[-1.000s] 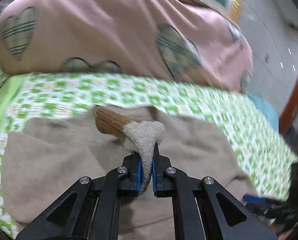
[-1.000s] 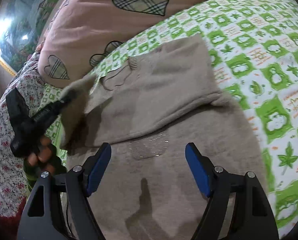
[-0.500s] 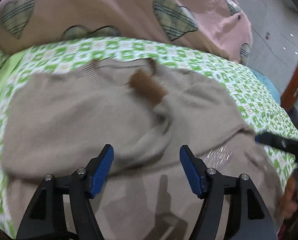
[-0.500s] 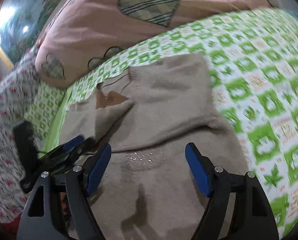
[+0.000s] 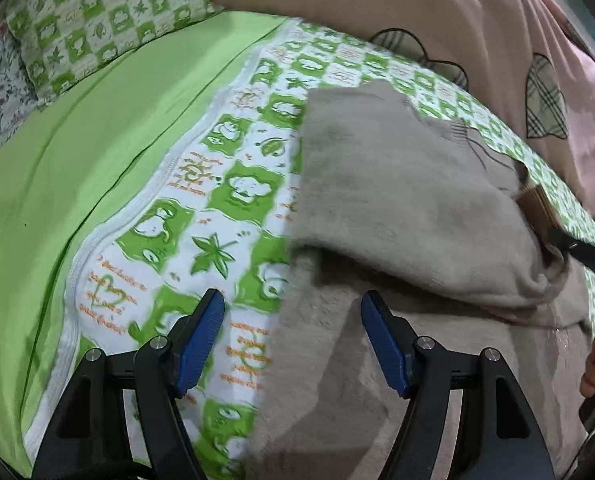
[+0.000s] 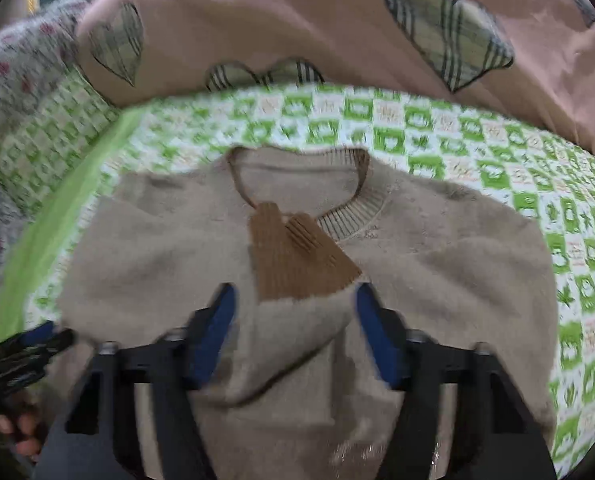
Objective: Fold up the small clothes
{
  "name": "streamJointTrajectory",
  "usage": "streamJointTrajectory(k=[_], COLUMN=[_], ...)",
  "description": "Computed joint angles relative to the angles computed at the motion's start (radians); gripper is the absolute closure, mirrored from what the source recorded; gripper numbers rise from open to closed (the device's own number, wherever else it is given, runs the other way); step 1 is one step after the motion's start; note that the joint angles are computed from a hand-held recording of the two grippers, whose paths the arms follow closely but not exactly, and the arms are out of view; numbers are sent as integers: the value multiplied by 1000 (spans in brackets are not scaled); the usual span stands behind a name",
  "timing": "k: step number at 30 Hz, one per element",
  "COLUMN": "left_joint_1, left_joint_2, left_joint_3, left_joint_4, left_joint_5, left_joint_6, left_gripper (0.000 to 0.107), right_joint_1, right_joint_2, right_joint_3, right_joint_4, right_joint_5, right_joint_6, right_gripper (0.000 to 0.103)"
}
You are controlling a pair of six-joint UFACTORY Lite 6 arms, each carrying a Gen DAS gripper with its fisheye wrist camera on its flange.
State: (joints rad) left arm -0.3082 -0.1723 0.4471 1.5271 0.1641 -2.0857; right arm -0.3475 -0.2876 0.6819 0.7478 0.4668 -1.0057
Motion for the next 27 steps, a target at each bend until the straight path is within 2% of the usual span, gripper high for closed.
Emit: streamJointTrajectory(k=[1, 2, 3, 4, 6, 8, 11, 15, 17, 20, 21, 22, 24, 27], left_joint_1=[5, 6, -4, -5, -1, -14, -40, -50, -41, -52, -62, -73, -83, -92], left_joint_2=[13, 39, 67, 90, 120, 154, 184, 185, 175, 168, 168, 164, 164, 175], left_joint_3=[9, 32, 56, 82, 119, 155, 172, 173, 164, 147, 145, 141, 137, 147], left_joint_4=[32, 29, 24, 20, 27, 42, 47, 29, 48, 54, 50, 50, 49, 24], left_joint_5=[1, 6, 17, 23, 24, 37, 66, 93, 93, 106, 116, 127, 137, 151], left_joint_6=[-25, -15, -11, 3, 6, -15, -38, -41, -72, -88, -87, -92, -98, -83], left_gripper=[35, 35, 35, 35, 35, 35, 35, 35, 35, 35, 35, 35, 35, 35], right_joint_1=[14, -2, -27, -85, -274, -471, -648, -707, -721, -795, -795, -818, -834, -804], right_joint_2=[66, 105, 108, 89, 34, 19, 97, 243, 251, 289, 291, 292, 307, 345], right_joint_3=[27, 48, 46, 44, 41, 54, 71, 82, 68, 89, 95, 102, 120, 147], right_joint_4=[-24, -6, 37, 117, 290, 353, 350, 265, 228, 224, 232, 240, 253, 258], right_joint_5=[-16, 2, 18, 75, 271, 428, 508, 475, 450, 555, 570, 596, 622, 589], right_joint_6=[19, -1, -47, -136, -316, -383, -470, -489, -473, -455, -439, -434, -424, -375], right_gripper=[72, 90, 93, 93, 93, 94, 94, 93, 86, 65, 53, 46, 42, 45])
